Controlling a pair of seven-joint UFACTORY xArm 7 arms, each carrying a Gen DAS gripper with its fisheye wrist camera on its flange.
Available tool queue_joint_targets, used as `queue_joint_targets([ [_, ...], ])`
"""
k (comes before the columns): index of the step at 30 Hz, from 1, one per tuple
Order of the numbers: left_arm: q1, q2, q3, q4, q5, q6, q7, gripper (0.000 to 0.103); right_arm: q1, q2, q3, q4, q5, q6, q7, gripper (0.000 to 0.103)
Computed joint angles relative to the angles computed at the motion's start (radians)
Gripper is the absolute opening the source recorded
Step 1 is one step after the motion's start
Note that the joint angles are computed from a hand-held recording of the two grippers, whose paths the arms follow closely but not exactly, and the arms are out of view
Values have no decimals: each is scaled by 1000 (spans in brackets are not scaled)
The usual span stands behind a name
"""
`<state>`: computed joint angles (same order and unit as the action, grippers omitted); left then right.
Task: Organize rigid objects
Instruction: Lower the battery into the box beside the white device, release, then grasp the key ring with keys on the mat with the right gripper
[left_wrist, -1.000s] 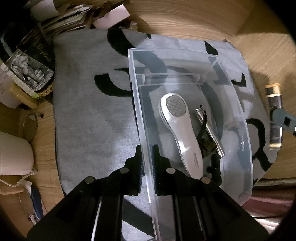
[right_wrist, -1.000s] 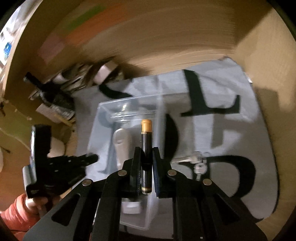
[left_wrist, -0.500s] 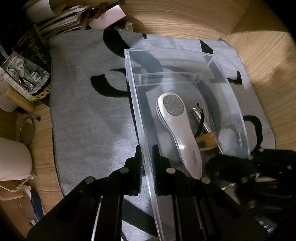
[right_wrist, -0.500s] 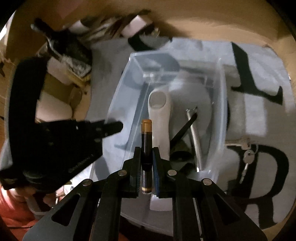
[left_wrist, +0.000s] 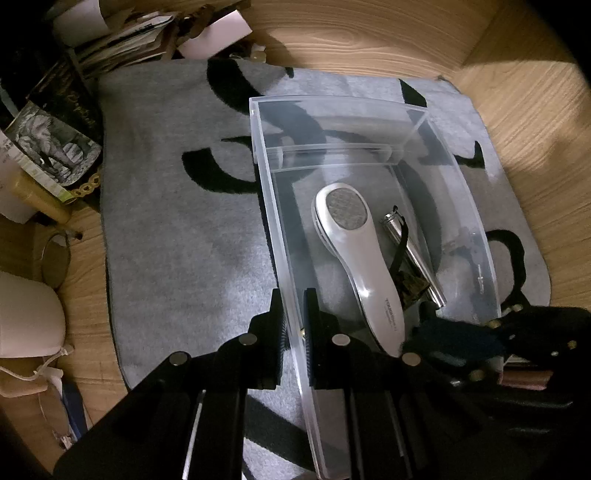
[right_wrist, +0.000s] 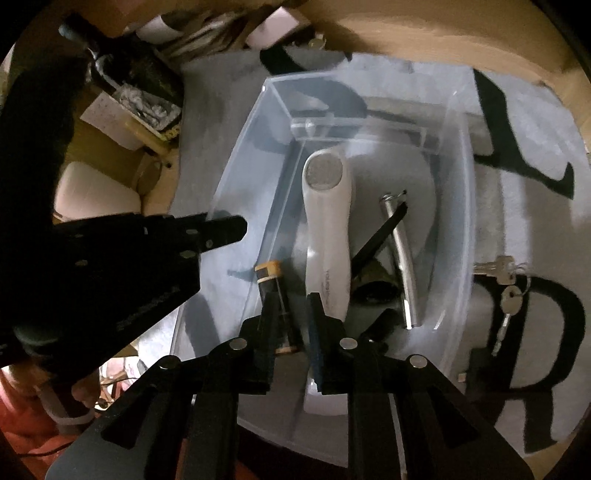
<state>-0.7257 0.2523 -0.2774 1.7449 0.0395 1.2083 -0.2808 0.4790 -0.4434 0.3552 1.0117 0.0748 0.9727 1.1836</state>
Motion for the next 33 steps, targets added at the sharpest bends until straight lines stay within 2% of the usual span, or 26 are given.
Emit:
queue_joint_targets([
  [7,-8,5,2,8,15,7,-19,8,-46,-101,11,-3,-56,72,63,17],
  [9,-10,7,3,10,20,10,-25,8,-65,-142,14,-10,-67,101,87,20],
  [13,-15,12,5,18,30,16,-39,8,-106,-231,19,-26,-86,186,121,24],
  [17,-19,14,7,22,39,22,-53,8,-140,-296,18,-40,-93,297,125,35],
  [21,-24,16,7,26,48,28,-71,8,-153,-358,3,-96,-59,365,125,36],
  [27,-31,18,9,32,62,38,-95,8,-142,-428,-12,-208,21,373,124,36],
  [33,-38,24,10,43,74,50,-115,8,-119,-417,-22,-279,76,318,91,36],
])
